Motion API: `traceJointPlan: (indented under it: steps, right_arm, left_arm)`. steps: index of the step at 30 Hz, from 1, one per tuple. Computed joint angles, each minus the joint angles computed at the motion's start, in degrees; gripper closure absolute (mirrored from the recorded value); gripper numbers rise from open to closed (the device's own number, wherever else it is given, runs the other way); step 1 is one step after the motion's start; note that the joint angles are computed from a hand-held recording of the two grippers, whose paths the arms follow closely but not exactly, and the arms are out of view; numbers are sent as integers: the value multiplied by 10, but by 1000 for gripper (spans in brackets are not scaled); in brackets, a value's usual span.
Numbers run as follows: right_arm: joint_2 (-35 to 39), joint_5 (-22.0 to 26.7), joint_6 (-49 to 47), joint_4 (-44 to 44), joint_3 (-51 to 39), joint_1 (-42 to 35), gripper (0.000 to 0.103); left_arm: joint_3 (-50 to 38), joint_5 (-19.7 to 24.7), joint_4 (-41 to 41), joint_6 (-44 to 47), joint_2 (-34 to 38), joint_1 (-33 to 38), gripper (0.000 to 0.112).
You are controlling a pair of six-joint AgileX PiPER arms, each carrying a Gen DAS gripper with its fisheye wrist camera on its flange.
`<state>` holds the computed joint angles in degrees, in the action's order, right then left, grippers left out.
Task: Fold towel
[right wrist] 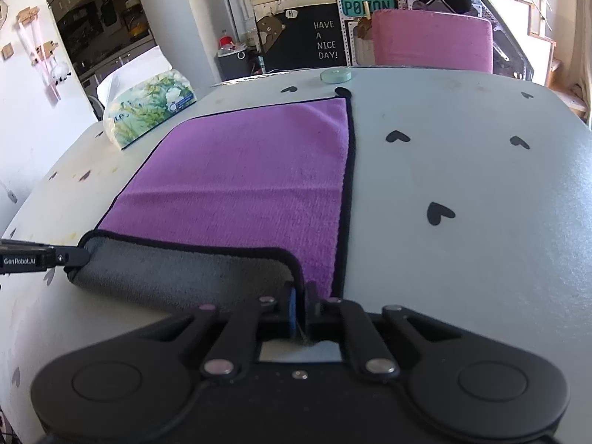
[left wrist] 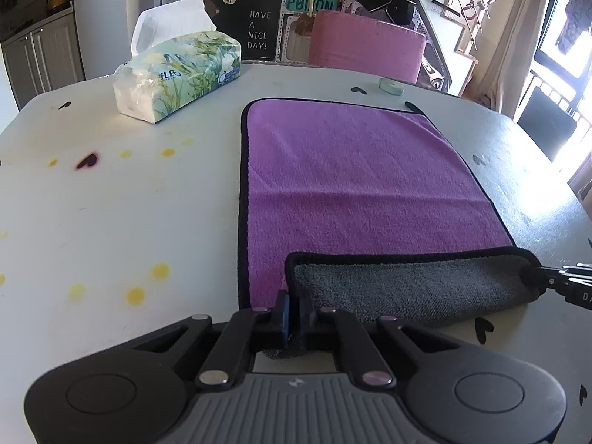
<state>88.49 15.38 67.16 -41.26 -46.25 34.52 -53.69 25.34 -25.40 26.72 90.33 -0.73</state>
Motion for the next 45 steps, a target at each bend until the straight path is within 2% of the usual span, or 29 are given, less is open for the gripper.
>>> traceJointPlan:
  steps: [8,13,21,29,34,40,45]
  right_arm:
    - [-15,19,55,-76,-4,14,99]
    - [-21,30,-36,-7,-36,1,99]
    - [-3,72,-237,172,-136,-38,99]
    - [54,140,-380,289,-285,-86,99]
    - [121,192,-440,319,-407,-106,99]
    - [222,251,-487,339,-567,-123,99]
    - [318,312,-494,344,-702,-136,99]
  left_arm:
    - [-8,6,17,-18,-15,5,109]
    - [-57,36,62,-67,-12,4,109]
    - [-194,106,106,-126,29,-9,109]
    - [-386,189,160,-191,115,-19,109]
    - [-521,244,199,-236,190,-29,109]
    - [-707,312,244,-267,306,-42,109]
    - [-900,393,262,-284,430,-48,109]
